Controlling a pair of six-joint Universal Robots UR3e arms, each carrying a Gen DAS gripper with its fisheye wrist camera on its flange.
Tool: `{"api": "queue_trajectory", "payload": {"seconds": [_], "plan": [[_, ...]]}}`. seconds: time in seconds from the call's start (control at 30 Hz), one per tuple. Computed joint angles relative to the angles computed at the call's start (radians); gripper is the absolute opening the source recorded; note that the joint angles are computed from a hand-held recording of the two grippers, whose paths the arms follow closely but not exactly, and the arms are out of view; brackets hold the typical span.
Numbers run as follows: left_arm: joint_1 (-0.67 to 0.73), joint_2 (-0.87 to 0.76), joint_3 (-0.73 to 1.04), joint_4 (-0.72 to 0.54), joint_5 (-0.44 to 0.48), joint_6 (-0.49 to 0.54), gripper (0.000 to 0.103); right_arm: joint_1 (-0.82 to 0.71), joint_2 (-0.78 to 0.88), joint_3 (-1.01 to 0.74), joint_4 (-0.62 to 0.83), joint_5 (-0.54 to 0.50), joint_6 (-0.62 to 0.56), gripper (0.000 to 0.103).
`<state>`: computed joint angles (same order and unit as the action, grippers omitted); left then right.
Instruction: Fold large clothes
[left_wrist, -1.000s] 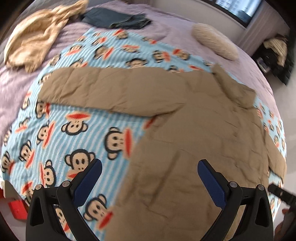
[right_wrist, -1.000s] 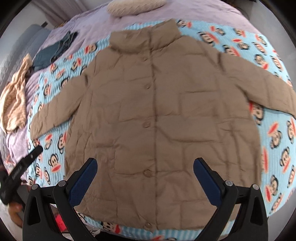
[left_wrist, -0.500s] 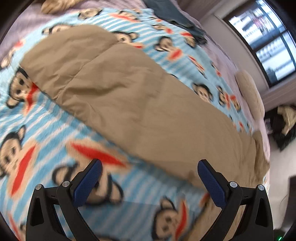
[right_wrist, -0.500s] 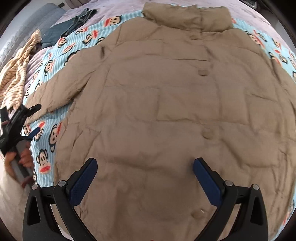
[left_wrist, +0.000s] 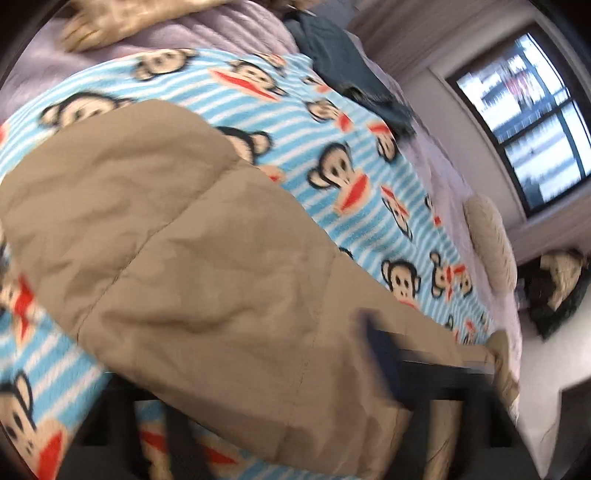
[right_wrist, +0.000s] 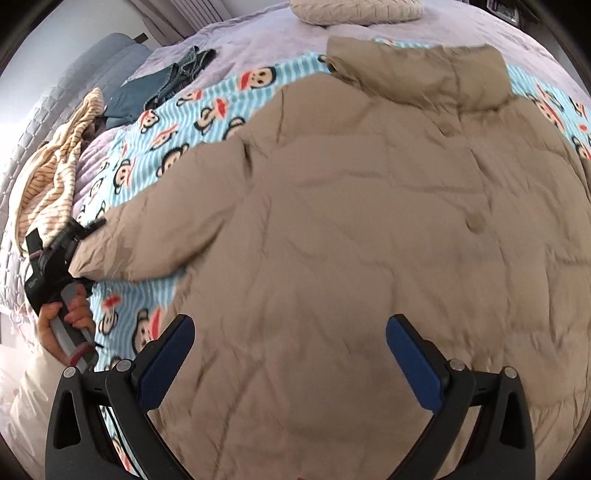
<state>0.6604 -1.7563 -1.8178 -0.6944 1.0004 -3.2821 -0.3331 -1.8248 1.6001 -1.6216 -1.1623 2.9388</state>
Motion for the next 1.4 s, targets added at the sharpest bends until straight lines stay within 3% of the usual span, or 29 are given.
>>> {"api": "queue_trajectory", "payload": {"seconds": [0.03,0.07,0.1,0.13,0.2,0.33,0.5,0.67,0.83,1.03,1.17,1.27,1.3,1.37,1.4], "plan": [[-0.010,-0.014,0.026,-0.025,0.003,0.022,0.012,-0.001,0.014,-0.008,-0.005,0.015,0.006,0.095],[-0.019,-0.017,0.041,-0.035,0.016,0.034,0.012,0.008,0.040,-0.026,-0.012,0.027,0.024,0.088],[-0.033,-0.001,0.048,-0.031,0.038,0.054,0.012,0.022,0.070,-0.047,-0.015,0.026,0.045,0.064],[-0.039,0.023,0.044,-0.029,0.045,0.077,0.012,0.029,0.091,-0.052,-0.023,0.025,0.063,0.033],[-0.046,0.073,0.050,-0.039,0.040,0.114,0.012,0.034,0.147,-0.067,-0.042,0.077,0.099,0.011],[-0.051,0.159,0.087,-0.093,-0.004,0.159,0.012,0.088,0.229,-0.041,-0.214,0.169,0.156,0.011],[-0.152,0.206,0.169,-0.091,0.005,0.209,0.012,0.167,0.418,-0.045,-0.346,0.297,0.256,0.011],[-0.311,0.168,0.276,-0.106,-0.001,0.211,0.011,0.215,0.500,-0.021,-0.440,0.299,0.314,0.009],[-0.524,0.072,0.397,-0.090,0.078,0.170,0.011,0.129,0.404,-0.014,-0.264,0.357,0.208,0.009],[-0.805,-0.120,0.618,-0.110,0.187,0.114,0.011,-0.278,0.051,0.124,0.069,0.289,-0.065,0.010],[-0.989,-0.296,0.765,-0.169,0.336,0.127,0.012,-0.544,-0.084,0.112,0.248,0.227,-0.248,0.011],[-1.100,-0.404,0.821,-0.201,0.469,0.175,0.012,-0.628,-0.112,0.124,0.258,0.171,-0.299,0.011],[-1.129,-0.422,0.821,-0.214,0.505,0.192,0.015,-0.637,-0.115,0.136,0.246,0.157,-0.301,0.011],[-1.140,-0.400,0.748,-0.188,0.498,0.225,0.051,-0.689,-0.113,0.122,0.294,0.155,-0.349,0.011],[-1.140,-0.367,0.689,-0.150,0.488,0.232,0.076,-0.687,-0.112,0.127,0.289,0.158,-0.341,0.011]]}}
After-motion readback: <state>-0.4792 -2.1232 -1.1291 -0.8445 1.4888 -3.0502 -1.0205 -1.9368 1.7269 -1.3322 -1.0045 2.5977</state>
